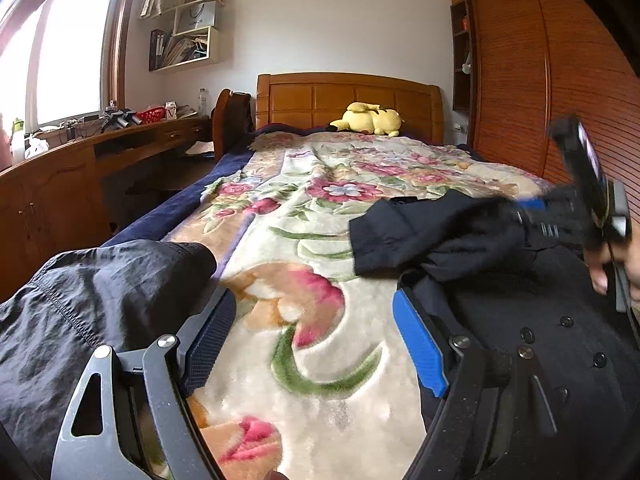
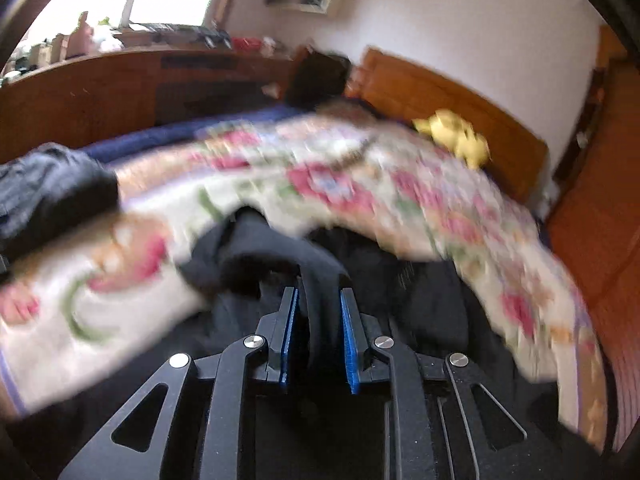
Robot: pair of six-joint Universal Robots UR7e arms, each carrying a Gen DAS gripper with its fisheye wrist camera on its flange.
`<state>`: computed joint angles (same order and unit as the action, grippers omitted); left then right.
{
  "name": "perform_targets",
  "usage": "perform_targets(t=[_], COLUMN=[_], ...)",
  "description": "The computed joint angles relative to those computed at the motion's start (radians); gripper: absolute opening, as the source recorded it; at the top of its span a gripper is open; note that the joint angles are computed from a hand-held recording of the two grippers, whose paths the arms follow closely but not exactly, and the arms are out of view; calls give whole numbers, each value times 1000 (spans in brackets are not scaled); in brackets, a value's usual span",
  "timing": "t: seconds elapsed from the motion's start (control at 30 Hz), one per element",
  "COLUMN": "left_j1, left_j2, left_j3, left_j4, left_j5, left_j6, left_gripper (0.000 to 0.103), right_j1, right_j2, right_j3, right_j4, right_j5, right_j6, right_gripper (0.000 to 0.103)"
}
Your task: Fold large clothes
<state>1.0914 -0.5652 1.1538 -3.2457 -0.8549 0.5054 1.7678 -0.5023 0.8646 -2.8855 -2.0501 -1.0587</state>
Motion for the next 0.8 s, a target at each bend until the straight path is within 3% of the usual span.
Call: perform_targets(t=[0.07,0.23,0.37,0.43,0.57,0.8], left_j1=[-1,-5,-9,-11,-13,-14], left_j2=[6,12,19,20,23,30], left_j3=[-8,-7,-10,-9,-10,-17], left_j4=[2,-11,-25,-36,-38,-42], left_j5=[1,2,18,18,19,37], left_j6=[2,1,10,16,16,32], left_gripper=[81,81,81,81,81,81], right_j1=[-25,-39,-25,-21,-19,-2], right_j2=[-5,-40,-69,-108,-118,16], right_j3=[6,56,95,159,197,11], right_j4=[24,58,19,-30,-33,115], right_j5=[-45,-59,0,53,109,98], right_j6=[14,43,46,42,39,25], right_gripper=[21,23,62,74,76,76])
